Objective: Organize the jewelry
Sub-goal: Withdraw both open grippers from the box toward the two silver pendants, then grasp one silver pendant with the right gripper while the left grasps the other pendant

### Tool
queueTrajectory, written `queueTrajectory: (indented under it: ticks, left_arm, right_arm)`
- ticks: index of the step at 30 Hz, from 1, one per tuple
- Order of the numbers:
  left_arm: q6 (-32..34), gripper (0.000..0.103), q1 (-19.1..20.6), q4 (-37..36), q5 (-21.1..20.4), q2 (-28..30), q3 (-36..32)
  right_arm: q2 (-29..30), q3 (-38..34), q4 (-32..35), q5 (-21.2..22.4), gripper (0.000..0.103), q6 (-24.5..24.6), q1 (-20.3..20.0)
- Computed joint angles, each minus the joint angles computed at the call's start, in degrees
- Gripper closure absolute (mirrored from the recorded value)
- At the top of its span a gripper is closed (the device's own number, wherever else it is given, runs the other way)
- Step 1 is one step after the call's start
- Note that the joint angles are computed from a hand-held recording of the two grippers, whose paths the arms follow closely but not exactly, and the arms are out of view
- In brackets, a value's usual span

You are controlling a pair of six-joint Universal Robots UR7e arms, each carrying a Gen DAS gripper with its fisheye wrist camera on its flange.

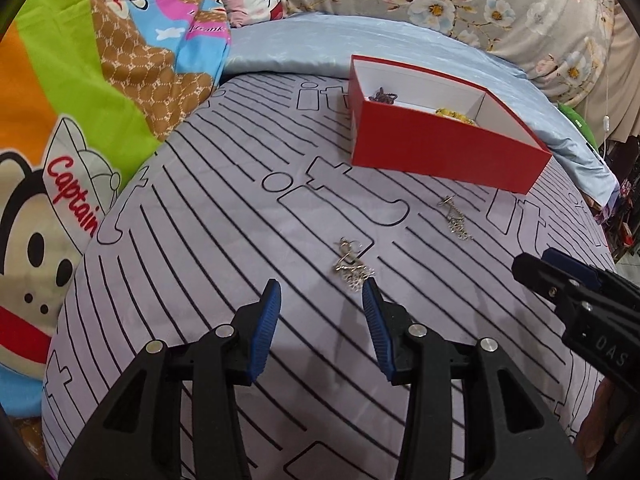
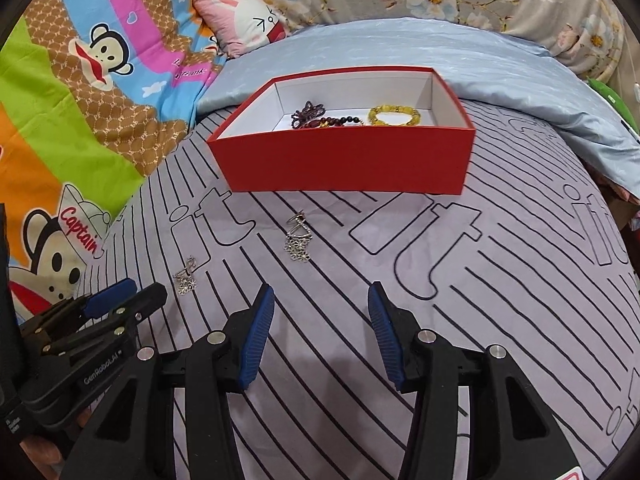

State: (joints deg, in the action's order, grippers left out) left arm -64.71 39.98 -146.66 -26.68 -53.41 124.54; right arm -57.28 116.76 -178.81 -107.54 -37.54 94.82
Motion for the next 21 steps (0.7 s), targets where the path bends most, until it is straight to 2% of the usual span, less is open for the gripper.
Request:
queueTrajectory:
  ticks: [6, 10, 14, 21]
  left_arm:
    - [0.24, 0.062, 0.72, -1.60, -0.58, -0.47, 1.09]
    - [1.51, 0.050, 0.90, -4.60, -0.21, -0.20, 1.82]
    - [3.49, 0.050, 1.49, -7.45, -0.96, 0.29, 2.09]
    - [4.50, 0.050, 1.79, -8.76, -0.85, 0.50, 2.21]
  right_arm:
    - [3.08, -2.35, 0.73, -0.61, 0.059, 0.26, 0.82]
    - [5.29, -4.62, 1.96, -0.72, 0.062, 0.82, 1.26]
    - [7.53, -6.80, 2.38, -1.81, 0.067, 0.54, 1.81]
    - [10.36, -9.30, 1.48, -2.95, 0.069, 0.22, 2.25]
